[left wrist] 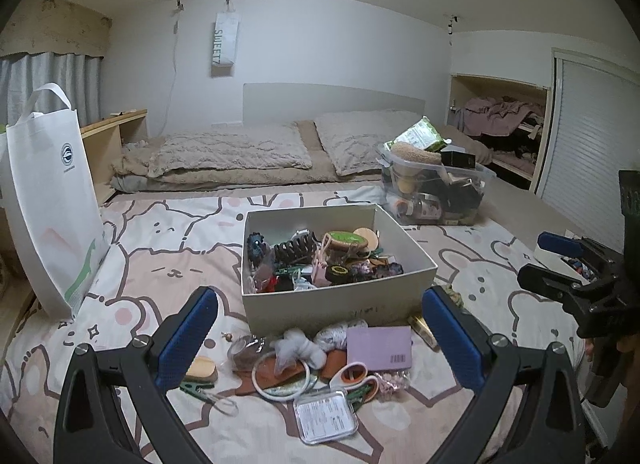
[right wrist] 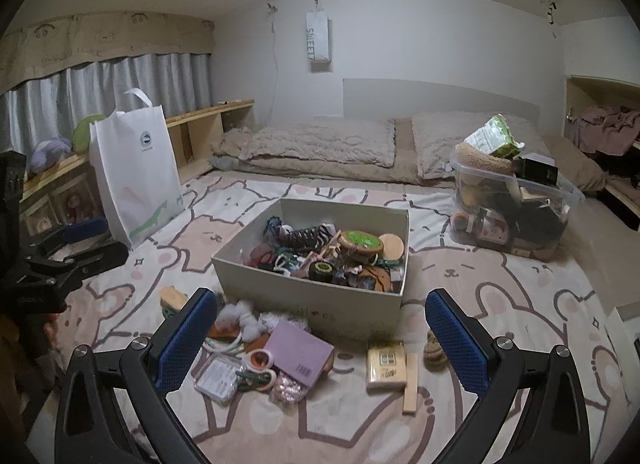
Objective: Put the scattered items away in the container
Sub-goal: 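Withdraw both open tools up and away from the white box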
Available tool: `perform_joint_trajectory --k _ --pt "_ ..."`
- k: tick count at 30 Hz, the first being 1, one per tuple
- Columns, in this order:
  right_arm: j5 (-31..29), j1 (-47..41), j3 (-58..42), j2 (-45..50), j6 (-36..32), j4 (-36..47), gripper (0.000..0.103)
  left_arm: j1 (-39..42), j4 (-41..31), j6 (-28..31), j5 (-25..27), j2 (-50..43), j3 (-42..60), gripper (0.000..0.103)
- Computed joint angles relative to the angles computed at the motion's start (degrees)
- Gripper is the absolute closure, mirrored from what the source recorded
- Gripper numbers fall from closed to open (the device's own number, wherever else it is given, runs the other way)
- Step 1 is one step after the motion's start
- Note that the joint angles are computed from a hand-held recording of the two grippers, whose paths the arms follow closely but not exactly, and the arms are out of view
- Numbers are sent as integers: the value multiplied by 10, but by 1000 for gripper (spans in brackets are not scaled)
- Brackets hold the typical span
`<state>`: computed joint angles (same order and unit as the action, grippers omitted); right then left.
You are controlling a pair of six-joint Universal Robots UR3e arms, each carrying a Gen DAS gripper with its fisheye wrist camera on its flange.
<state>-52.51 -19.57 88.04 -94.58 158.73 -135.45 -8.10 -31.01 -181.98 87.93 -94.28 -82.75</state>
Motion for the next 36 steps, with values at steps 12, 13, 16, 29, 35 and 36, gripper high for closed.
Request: perform_joint_trajectory --k 12,13,16,29,35,36 --pt "10 -24 56 -44 2 -5 0 -18 13 0 15 19 -40 0" --pt "9 -24 58 -45 0 -3 0 -20 13 0 16 19 -41 0" --pt "7 -26 63 -48 -4 -5 0 -23 12 -1 19 18 -40 0" --pt "11 -30 70 -54 -12 1 0 -20 22 -2 21 22 -53 0" --pt "7 -27 72 -55 -14 2 0 -17 34 -11 21 26 -63 0" --pt "6 -25 72 -53 -12 2 0 -15 36 -13 18 28 -66 0"
